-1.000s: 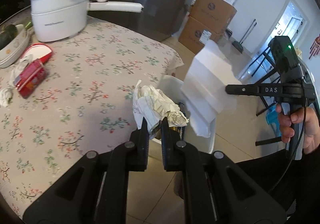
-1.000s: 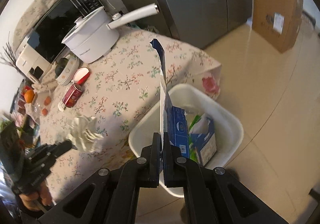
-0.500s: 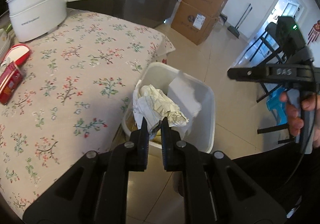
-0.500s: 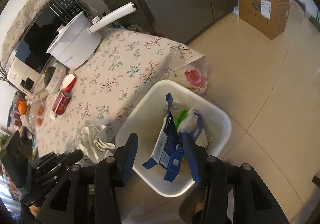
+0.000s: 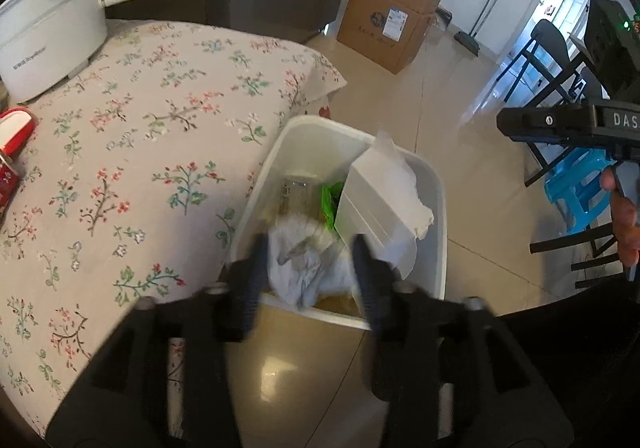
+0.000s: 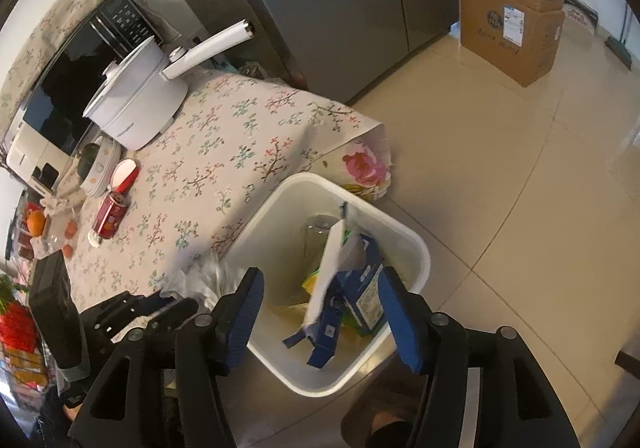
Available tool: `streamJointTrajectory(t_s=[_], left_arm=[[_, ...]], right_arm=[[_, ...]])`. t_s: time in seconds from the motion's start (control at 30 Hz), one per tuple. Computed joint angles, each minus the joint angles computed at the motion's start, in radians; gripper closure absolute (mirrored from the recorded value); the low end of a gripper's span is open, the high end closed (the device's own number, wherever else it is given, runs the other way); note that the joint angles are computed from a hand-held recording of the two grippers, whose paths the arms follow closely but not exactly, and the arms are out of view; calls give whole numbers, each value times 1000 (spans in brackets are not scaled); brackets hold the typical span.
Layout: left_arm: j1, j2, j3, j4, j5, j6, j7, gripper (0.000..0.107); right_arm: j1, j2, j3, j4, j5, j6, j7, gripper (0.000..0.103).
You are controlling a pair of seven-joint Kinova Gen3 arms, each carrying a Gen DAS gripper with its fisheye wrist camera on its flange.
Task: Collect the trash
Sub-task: 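Open the left gripper over the bin to drop the white tissue, then grasp another white tissue with the left gripper while the right gripper grasps the red can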
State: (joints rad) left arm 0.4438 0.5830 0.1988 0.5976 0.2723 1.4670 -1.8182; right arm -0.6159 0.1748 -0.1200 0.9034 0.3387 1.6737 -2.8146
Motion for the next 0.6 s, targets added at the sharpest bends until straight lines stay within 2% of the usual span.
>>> streamJointTrajectory(t_s=[0.3, 0.47, 0.6], left_arm=[[-32, -41, -15, 24, -9, -20, 0, 28], [-61, -61, -31, 20, -26, -20, 39, 23], [-86, -96, -47, 61, -48, -59, 63, 15]], right_arm=[[-16, 26, 3, -41, 12, 27, 10, 34], [-45, 75, 19, -117, 28, 62, 38, 30], [-77, 136, 46, -210, 42, 101, 78, 25]])
